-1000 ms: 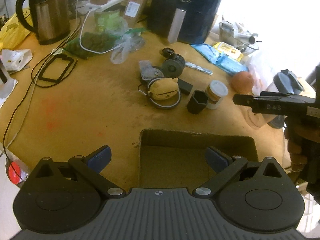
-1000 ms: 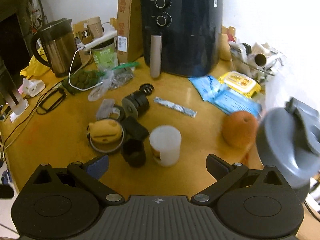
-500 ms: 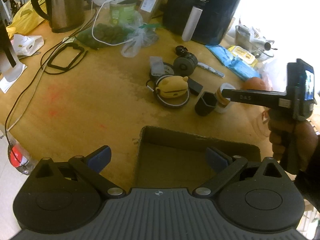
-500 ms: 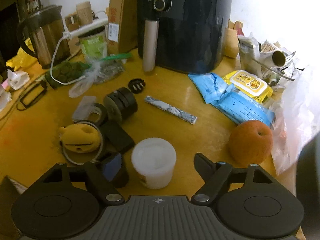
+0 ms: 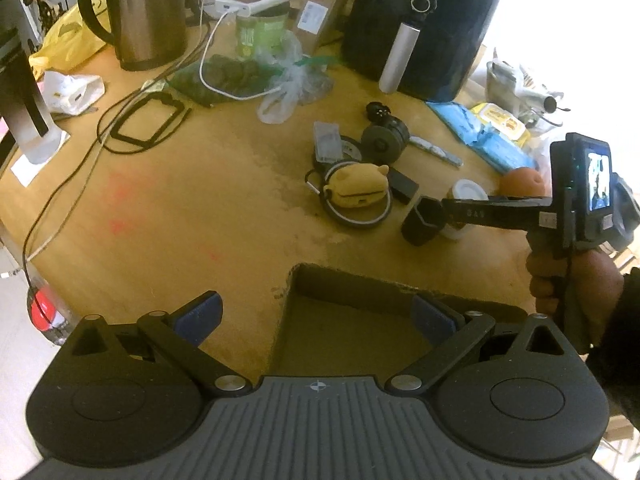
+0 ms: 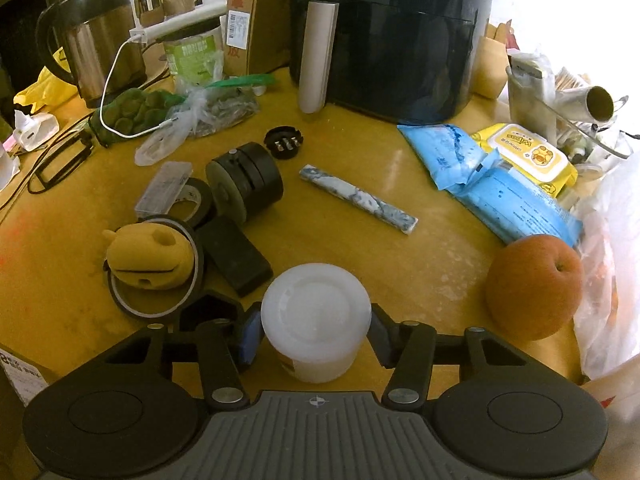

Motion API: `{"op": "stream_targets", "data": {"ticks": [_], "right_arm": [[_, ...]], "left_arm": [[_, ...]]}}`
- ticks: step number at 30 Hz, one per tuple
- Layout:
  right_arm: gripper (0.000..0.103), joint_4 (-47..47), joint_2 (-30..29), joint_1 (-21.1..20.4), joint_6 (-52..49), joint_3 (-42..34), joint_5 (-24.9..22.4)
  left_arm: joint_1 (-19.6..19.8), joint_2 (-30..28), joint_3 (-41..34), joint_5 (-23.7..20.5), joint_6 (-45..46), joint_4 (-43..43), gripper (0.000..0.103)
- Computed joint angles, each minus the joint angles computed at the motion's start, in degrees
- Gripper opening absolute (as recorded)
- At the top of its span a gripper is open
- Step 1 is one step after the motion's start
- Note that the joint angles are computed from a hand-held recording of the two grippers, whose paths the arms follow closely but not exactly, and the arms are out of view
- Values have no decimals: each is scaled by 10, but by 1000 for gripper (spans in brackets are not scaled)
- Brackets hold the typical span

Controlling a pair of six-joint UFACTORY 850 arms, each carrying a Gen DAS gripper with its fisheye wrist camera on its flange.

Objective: Organize rigid objects
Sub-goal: 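Close the right gripper around the white plastic cup and lift it, then grasp the yellow duck-shaped case with the left gripper while the right holds the cup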

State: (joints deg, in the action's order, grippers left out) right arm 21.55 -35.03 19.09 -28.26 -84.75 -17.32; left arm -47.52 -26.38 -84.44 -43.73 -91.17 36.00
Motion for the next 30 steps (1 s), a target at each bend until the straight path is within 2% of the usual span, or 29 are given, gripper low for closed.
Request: {"op": "stream_targets", "data": {"ticks": [3, 12, 18, 26, 30], "right_arm": [[57, 8, 1, -2, -8, -1, -7], [57, -29, 39, -6, 60, 31, 11], [56, -14, 78, -7, 46, 62, 26], [56, 0, 120, -9, 52, 95, 21], [56, -23, 137, -10, 89, 112, 16]], "left_arm": [[1, -3, -5, -6, 5, 10, 103], [18, 2, 2, 32, 31, 27, 103], [28, 1, 1, 56, 52, 45, 103], [39, -4, -1, 92, 81, 77, 103], [46, -8, 1, 115, 91, 101, 102]]}}
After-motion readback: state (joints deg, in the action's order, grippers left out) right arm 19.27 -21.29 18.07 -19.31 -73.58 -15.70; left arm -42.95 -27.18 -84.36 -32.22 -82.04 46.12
